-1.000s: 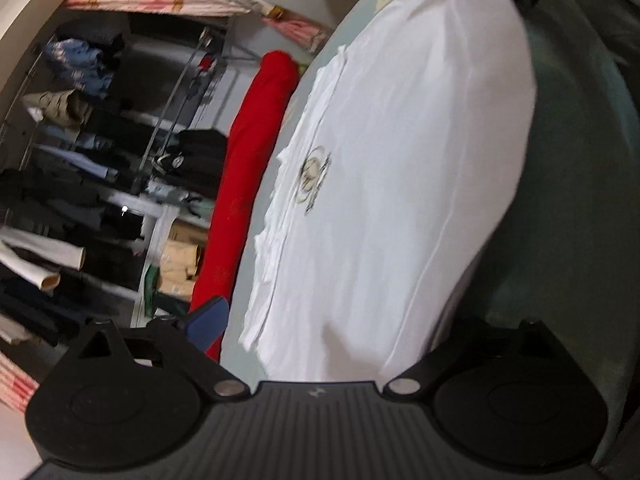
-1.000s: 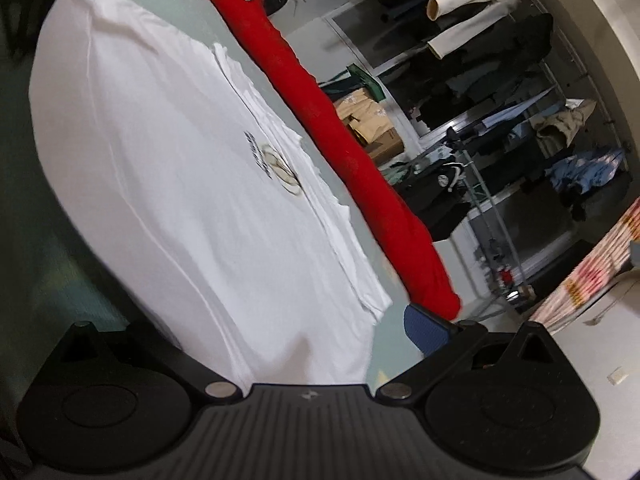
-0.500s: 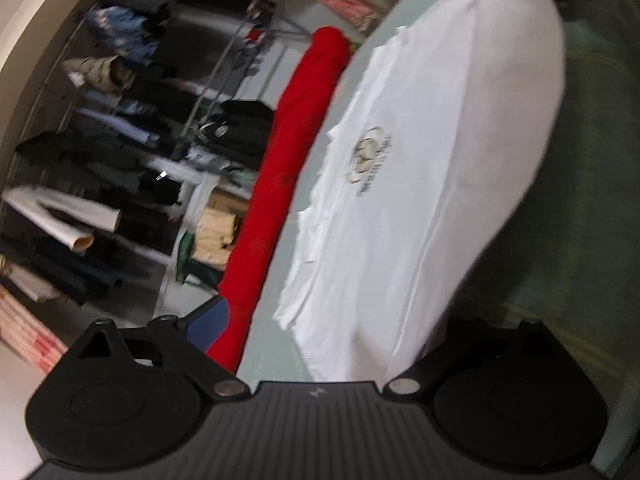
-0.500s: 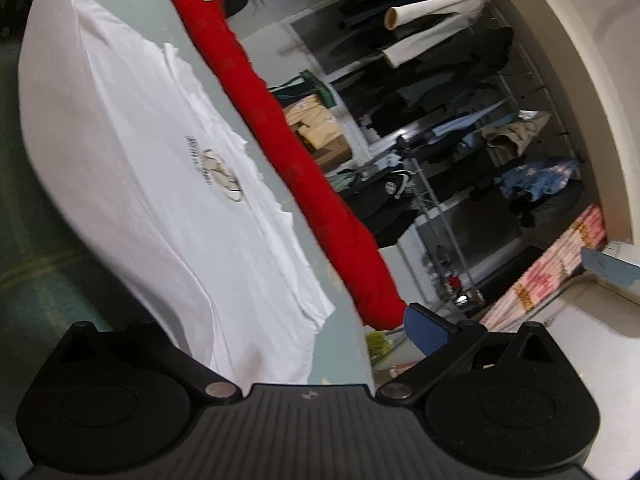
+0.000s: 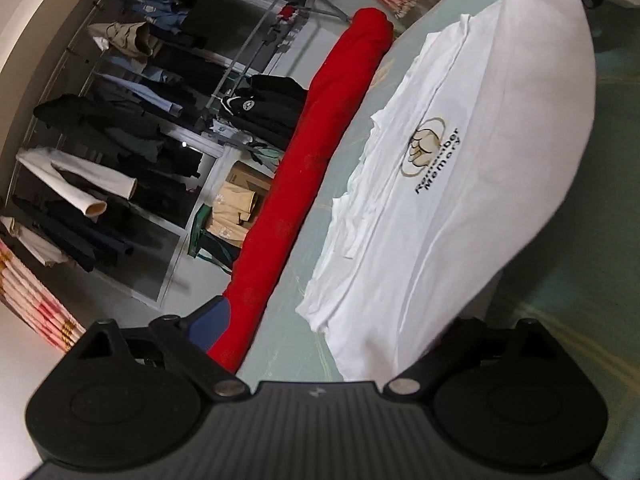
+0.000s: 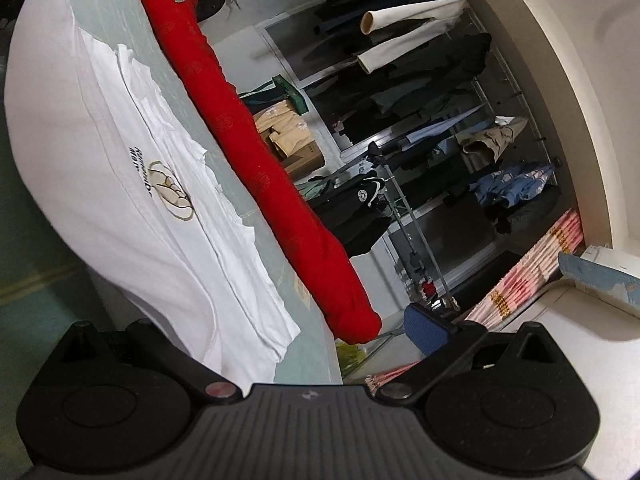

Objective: Fold clothes

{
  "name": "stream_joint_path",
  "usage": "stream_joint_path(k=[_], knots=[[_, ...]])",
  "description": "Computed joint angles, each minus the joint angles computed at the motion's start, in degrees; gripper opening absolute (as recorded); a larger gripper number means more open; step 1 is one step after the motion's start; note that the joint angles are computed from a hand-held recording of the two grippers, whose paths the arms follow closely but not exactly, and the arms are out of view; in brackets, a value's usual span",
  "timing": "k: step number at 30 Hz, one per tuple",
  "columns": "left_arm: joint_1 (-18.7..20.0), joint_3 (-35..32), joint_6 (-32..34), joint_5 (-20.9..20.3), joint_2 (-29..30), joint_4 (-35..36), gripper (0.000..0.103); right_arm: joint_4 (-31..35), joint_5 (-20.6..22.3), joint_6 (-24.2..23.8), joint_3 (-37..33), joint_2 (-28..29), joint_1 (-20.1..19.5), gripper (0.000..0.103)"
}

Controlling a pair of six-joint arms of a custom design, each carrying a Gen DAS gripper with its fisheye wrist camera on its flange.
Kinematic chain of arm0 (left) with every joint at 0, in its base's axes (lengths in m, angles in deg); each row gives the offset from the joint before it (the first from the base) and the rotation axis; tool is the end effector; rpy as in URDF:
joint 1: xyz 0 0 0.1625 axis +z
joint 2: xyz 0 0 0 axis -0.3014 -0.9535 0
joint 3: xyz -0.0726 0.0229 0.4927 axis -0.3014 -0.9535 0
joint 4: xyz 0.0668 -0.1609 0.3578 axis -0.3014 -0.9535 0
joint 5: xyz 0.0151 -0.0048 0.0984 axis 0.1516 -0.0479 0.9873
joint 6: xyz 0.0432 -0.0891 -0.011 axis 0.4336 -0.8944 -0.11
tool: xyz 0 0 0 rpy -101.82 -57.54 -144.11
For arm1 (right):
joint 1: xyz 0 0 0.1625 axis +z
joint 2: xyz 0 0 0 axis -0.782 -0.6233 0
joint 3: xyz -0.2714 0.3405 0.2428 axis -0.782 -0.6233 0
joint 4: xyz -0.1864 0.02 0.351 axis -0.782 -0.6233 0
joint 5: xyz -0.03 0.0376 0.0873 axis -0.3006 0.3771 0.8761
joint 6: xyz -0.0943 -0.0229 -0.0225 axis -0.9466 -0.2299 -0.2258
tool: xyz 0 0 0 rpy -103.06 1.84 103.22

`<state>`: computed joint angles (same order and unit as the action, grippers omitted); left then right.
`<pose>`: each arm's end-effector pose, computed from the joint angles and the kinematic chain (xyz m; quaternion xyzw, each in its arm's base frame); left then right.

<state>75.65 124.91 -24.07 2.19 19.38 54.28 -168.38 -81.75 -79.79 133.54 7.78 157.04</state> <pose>-0.1395 -0.6076 0.2670 0.5664 0.4879 -0.3140 0.5853 0.2783 -0.6258 0.0845 0.5509 -0.4594 0.4070 0.5656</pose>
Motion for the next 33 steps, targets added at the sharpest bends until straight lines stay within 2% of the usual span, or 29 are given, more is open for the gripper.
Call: stream_joint_path(k=[12,24,28,33], knots=[[2.66,-13.76,1.89,2.92,5.87,9.14,0.094,13.24,0.33,0.06,-11.08,0.85,-0.54,0.103],[6.48,-30.01,3.63,7.71,14.31,15.39,0.094,26.22,1.77,-0.59,-30.78,6.98,-1.46,0.103],[7.68,-36.30,3.73,8.90,17.65,18.86,0.094,29.65,2.35,-2.15,-36.93,9.60,-1.97,0.103],[8.97,-44.00,3.56,9.53,21.70,23.73,0.094,35.78,0.92,-0.16,-43.73,12.07,-2.45,0.103]])
